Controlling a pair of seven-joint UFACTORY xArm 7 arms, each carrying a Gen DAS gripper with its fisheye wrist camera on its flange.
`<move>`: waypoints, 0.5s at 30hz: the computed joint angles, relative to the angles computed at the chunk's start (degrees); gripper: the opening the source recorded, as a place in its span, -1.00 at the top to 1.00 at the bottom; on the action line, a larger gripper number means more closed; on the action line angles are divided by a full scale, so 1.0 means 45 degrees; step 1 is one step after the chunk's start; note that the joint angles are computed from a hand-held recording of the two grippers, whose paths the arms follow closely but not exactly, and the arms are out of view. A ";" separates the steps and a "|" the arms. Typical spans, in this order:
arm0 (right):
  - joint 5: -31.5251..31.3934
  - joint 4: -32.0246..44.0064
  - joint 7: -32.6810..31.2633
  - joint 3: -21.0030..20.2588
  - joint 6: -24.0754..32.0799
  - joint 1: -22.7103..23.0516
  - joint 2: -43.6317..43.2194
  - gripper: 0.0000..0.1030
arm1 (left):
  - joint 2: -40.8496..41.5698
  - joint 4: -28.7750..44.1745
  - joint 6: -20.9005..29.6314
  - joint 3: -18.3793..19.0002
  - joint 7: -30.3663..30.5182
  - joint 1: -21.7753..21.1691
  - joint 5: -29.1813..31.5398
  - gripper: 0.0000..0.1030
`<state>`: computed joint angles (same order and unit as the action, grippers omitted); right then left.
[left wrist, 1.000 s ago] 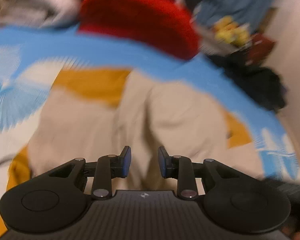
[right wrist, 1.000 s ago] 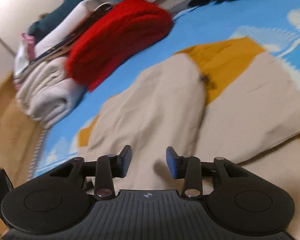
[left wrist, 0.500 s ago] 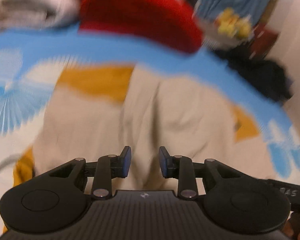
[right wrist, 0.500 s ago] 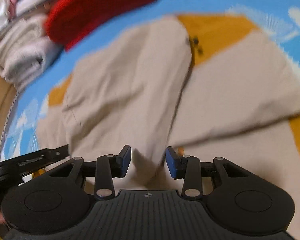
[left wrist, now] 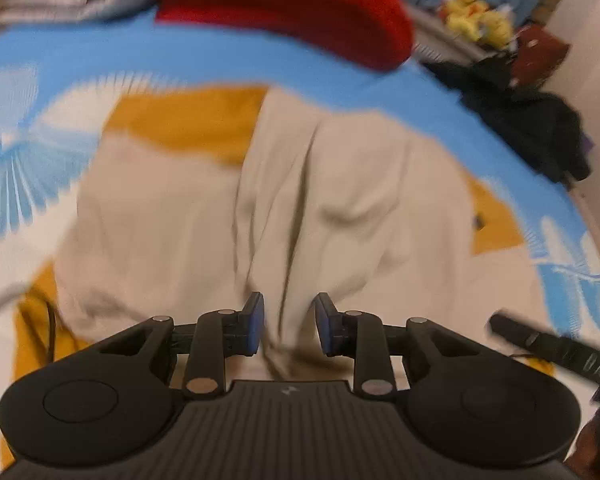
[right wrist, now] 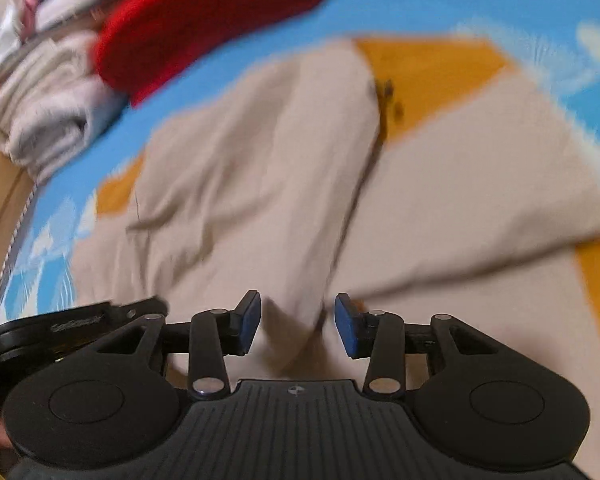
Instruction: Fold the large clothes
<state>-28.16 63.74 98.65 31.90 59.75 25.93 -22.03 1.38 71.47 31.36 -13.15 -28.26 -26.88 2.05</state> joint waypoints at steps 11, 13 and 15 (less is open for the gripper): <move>-0.4548 0.2251 -0.1849 0.3357 0.3455 -0.2397 -0.2718 0.16 | -0.4632 -0.2592 -0.3677 0.0152 0.2028 0.0262 -0.0073 0.41; -0.4647 0.2692 -0.2723 0.3630 0.3813 -0.2714 -0.3331 0.16 | -0.6369 -0.3802 -0.3974 0.0358 0.2575 0.0083 -0.0392 0.39; -0.4720 0.3752 -0.3471 0.4648 0.4724 -0.3542 -0.3918 0.17 | -0.8413 -0.4844 -0.3317 0.0140 0.2298 0.0545 -0.0430 0.39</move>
<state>-49.40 80.62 83.03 52.82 81.01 9.99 -39.66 -36.48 49.67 16.43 -12.52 -17.92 -24.43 0.11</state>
